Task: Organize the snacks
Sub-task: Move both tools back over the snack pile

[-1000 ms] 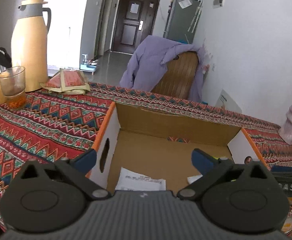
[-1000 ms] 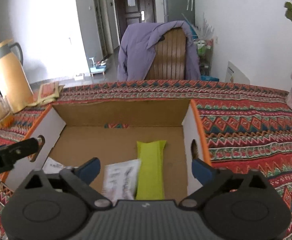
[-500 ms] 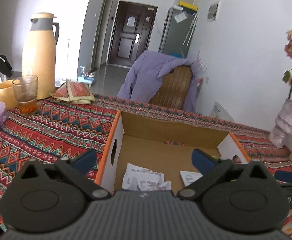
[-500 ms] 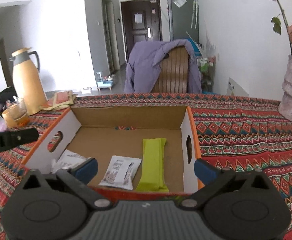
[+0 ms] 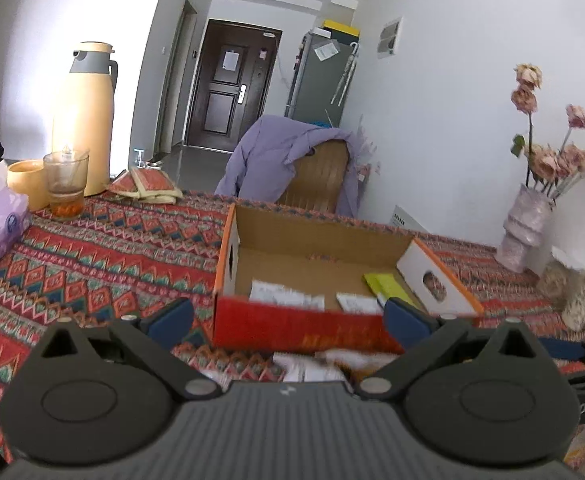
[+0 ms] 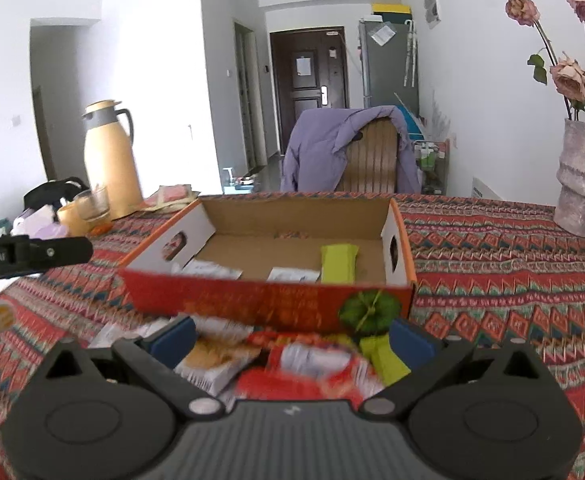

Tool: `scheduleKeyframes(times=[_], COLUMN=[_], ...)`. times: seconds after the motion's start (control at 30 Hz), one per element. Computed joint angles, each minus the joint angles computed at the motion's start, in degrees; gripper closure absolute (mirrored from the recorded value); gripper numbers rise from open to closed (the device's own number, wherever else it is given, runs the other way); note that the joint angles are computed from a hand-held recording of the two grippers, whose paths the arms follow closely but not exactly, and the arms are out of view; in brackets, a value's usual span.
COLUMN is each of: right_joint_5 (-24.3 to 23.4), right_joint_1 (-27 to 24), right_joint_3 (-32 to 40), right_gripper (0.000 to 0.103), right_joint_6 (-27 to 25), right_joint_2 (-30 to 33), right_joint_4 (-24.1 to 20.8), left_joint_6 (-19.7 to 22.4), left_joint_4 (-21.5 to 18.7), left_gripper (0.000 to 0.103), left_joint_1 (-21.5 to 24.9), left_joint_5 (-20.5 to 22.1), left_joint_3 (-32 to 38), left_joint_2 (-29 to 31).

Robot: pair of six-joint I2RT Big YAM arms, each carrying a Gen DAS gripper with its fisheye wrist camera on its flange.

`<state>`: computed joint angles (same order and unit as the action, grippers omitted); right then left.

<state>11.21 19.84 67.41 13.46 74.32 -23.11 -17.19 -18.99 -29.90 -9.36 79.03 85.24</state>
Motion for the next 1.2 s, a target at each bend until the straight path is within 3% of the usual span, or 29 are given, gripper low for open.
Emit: scheduleKeyframes(times=[0.43,0.7,0.87,1.2], right_joint_5=[5.0,7.7,7.2,11.5], right_joint_1=[4.7,5.2,5.1,6.8], right_joint_3=[-10.6,-11.8,-11.7,-9.5], right_gripper=[0.0,0.0,0.0,0.0], right_joint_6=[4.3,6.2,6.5,5.4], right_joint_2=[-6.4,-5.9,-5.4,-2.6], right_joint_4=[4.6,4.4,4.1,1.3], left_joint_6=[2.3,4.0,3.5,3.6], left_joint_4=[3.7,7.7,7.9,8.7], left_gripper=[0.0,0.0,0.0,0.0], left_joint_1=[0.1,-0.1,0.3,0.2], left_joint_5=[0.1,0.6,1.3,0.4], left_joint_3=[-10.9,-12.9,-13.0,-13.8], left_joint_2=[-4.8,-4.4,-3.8,-4.0])
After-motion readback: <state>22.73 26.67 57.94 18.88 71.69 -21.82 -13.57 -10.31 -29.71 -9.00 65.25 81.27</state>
